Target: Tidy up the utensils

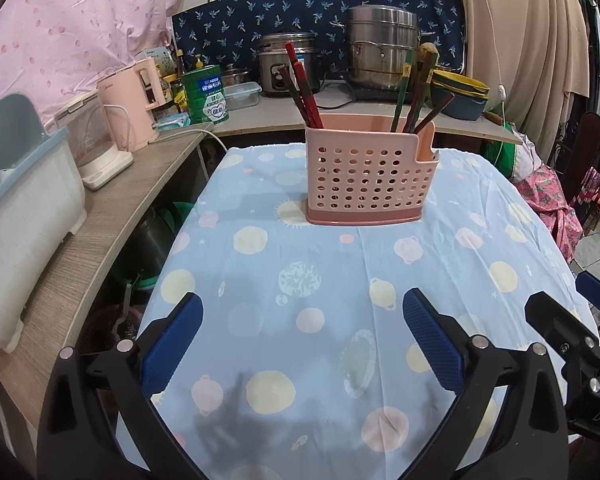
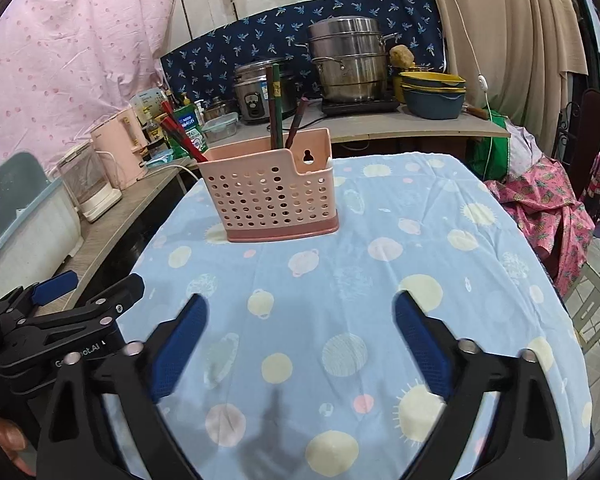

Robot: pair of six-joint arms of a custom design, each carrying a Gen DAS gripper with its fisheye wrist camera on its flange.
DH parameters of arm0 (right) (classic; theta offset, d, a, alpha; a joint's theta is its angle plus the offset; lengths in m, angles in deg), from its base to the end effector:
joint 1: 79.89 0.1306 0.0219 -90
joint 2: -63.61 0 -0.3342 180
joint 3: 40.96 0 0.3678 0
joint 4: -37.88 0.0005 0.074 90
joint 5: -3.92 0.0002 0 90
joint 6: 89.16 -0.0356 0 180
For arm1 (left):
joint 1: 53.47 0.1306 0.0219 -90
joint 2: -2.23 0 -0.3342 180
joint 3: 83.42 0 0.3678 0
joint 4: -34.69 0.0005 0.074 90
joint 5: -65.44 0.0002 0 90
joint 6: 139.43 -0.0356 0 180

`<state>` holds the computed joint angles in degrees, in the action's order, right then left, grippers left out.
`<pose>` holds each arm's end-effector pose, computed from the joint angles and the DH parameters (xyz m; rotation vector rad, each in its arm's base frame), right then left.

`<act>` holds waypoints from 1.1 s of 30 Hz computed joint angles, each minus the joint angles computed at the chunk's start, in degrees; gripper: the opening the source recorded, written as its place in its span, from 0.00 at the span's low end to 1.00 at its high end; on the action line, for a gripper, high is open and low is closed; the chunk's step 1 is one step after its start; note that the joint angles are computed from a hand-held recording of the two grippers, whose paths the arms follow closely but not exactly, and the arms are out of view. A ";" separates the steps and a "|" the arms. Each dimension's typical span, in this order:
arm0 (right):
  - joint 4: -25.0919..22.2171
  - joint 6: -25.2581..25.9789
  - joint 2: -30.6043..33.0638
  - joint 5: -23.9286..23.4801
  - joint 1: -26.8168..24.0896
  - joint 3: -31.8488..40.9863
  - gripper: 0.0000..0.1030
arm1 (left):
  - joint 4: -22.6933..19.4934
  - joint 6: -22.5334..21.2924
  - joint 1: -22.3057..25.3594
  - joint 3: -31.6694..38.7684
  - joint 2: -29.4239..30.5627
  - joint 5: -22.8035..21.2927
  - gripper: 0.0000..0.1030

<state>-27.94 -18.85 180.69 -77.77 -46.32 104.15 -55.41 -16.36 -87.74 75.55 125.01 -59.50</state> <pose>0.4905 0.3187 0.5339 -0.1918 2.2366 0.3470 0.4742 -0.2991 0.5453 -0.2108 2.2923 0.1862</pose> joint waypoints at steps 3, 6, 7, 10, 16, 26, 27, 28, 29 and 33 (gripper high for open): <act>1.43 0.14 -1.20 1.52 0.07 -2.08 0.93 | -0.19 0.40 -0.13 -0.72 -0.32 -0.69 0.93; 1.00 0.63 -1.07 2.64 0.16 -1.97 0.93 | 0.06 1.03 -0.10 -1.87 -0.90 -0.56 0.93; 0.70 0.75 -0.94 2.60 0.16 -1.82 0.93 | -0.24 1.45 -0.05 -1.81 -0.84 -0.68 0.93; 0.26 0.91 -0.71 2.67 0.20 -1.75 0.93 | -0.27 1.97 0.00 -2.30 -1.07 -0.64 0.93; 0.68 0.61 -1.20 2.56 0.36 -2.91 0.93 | -0.22 3.04 -0.01 -3.99 -1.89 -0.50 0.93; 0.98 0.51 -1.53 2.60 0.45 -3.91 0.93 | 0.40 3.45 -0.08 -5.80 -2.72 -0.56 0.93; 0.98 0.50 -1.53 2.66 0.53 -3.99 0.93 | 0.48 3.50 -0.08 -6.06 -2.82 -0.57 0.93; 1.04 0.43 -1.58 2.76 0.61 -4.14 0.93 | 0.60 3.56 -0.10 -6.39 -2.99 -0.55 0.93; 1.08 0.41 -1.63 2.83 0.64 -4.29 0.93 | 0.68 3.68 -0.09 -6.66 -3.11 -0.51 0.93; 0.81 0.53 -1.35 3.19 0.78 -3.98 0.93 | 0.65 3.95 0.03 -6.65 -3.02 -0.30 0.93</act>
